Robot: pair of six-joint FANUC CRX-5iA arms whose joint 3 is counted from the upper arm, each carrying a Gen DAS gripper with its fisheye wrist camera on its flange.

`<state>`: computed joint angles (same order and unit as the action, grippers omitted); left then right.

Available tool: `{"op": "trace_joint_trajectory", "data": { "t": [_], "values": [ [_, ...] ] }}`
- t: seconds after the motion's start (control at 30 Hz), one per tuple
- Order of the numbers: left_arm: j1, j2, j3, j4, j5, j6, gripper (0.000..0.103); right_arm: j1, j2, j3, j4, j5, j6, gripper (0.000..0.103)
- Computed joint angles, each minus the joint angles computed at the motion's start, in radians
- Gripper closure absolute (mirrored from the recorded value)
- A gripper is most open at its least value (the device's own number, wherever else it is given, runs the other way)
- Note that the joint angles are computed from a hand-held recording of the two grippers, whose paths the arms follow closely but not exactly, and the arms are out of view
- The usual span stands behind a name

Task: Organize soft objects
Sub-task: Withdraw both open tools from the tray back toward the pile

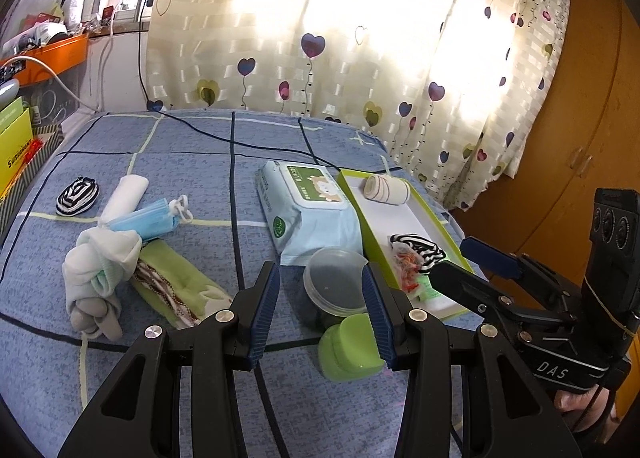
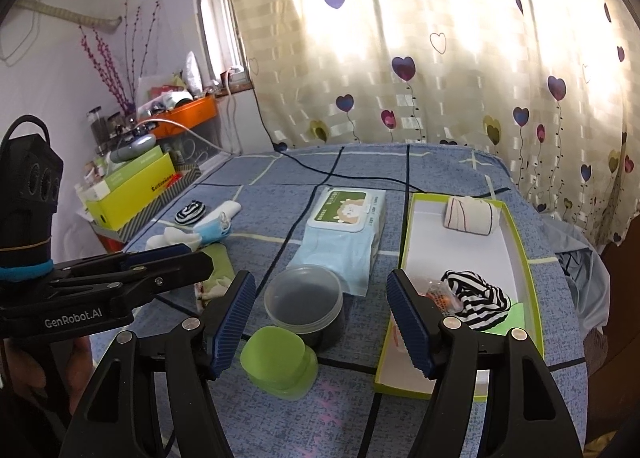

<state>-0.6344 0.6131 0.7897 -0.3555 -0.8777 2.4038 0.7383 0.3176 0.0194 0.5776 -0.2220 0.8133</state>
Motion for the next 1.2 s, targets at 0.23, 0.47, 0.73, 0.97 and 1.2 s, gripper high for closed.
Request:
{"op": "trace_joint_trajectory", "data": {
  "t": [0.23, 0.47, 0.73, 0.97, 1.2],
  "values": [
    [0.007, -0.037, -0.056, -0.031, 0.001, 0.063, 0.059, 0.014, 0.012, 0.037, -0.076, -0.023, 0.085, 0.035],
    [0.014, -0.083, -0.126, -0.069, -0.010, 0.142, 0.059, 0.038, 0.036, 0.107, -0.211, -0.061, 0.240, 0.035],
    [0.025, -0.135, -0.204, -0.107, -0.011, 0.215, 0.059, 0.059, 0.064, 0.172, -0.293, -0.102, 0.346, 0.035],
    [0.040, -0.179, -0.266, -0.138, -0.014, 0.273, 0.059, 0.073, 0.094, 0.229, -0.347, -0.146, 0.410, 0.035],
    [0.054, -0.191, -0.283, -0.166, -0.063, 0.310, 0.059, 0.081, 0.128, 0.292, -0.402, -0.191, 0.477, 0.035]
  ]
}}
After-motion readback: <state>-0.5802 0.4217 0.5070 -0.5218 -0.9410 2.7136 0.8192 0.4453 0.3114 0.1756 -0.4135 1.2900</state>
